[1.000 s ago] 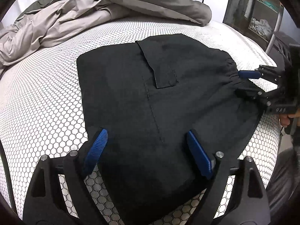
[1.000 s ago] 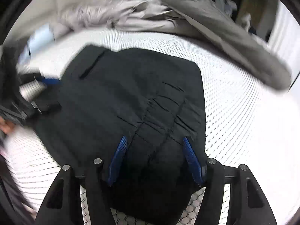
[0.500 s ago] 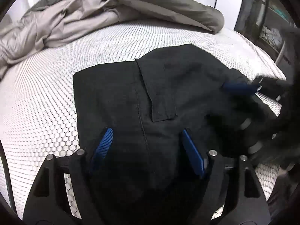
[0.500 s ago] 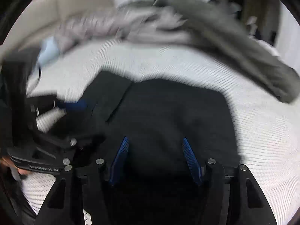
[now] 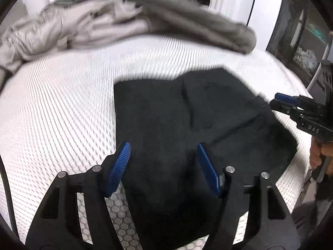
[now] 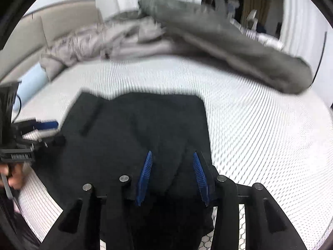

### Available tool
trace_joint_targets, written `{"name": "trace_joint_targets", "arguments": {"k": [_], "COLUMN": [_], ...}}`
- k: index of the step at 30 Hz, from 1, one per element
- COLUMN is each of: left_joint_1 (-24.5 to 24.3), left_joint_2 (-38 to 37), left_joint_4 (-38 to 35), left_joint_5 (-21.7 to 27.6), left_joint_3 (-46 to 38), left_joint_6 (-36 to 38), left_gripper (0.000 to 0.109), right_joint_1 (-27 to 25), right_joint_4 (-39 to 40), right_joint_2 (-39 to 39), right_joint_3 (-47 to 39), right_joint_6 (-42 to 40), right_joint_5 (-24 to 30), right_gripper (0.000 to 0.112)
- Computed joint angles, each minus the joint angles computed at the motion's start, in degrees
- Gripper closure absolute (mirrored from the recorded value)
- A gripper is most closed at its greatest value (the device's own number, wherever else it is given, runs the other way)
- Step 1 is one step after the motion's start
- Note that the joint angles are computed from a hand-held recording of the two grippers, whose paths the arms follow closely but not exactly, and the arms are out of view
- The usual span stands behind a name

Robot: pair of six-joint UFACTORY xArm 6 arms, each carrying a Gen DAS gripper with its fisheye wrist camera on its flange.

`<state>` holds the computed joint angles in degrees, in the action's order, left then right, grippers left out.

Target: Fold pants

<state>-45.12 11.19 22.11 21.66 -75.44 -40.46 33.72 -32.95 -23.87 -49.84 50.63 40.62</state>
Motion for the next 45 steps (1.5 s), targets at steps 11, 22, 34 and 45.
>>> {"name": "trace_joint_targets", "arguments": {"k": [11,22,34,45], "left_joint_1": [0.33,0.22,1.32,-0.42], "left_joint_2": [9.88,0.08,17.92,3.3], "left_joint_4": [-19.28,-0.9,-9.06,1.79], "left_joint_5": [3.03,4.02,11.22,6.19], "left_joint_3": [-10.34,-3.07,-23.72,-7.78], "left_joint_6": [17.48,-0.9,7.04,-0.42], "left_gripper": [0.05,0.058,0.059,0.058], "right_joint_1": [2.35,1.03,1.74,3.84], "right_joint_4": [7.36,5.54,3.86,6.77], "right_joint_2": [18.43,8.14,24.09,12.79], "right_joint_3": [-11.92,-6.2,-19.27,-8.47], "right_joint_6": [-10.96,-7.08,-8.34,-8.66], "right_joint_5": [1.44,-0.51,7.36,-2.8], "right_gripper": [0.07,0.071,0.069,0.061]}}
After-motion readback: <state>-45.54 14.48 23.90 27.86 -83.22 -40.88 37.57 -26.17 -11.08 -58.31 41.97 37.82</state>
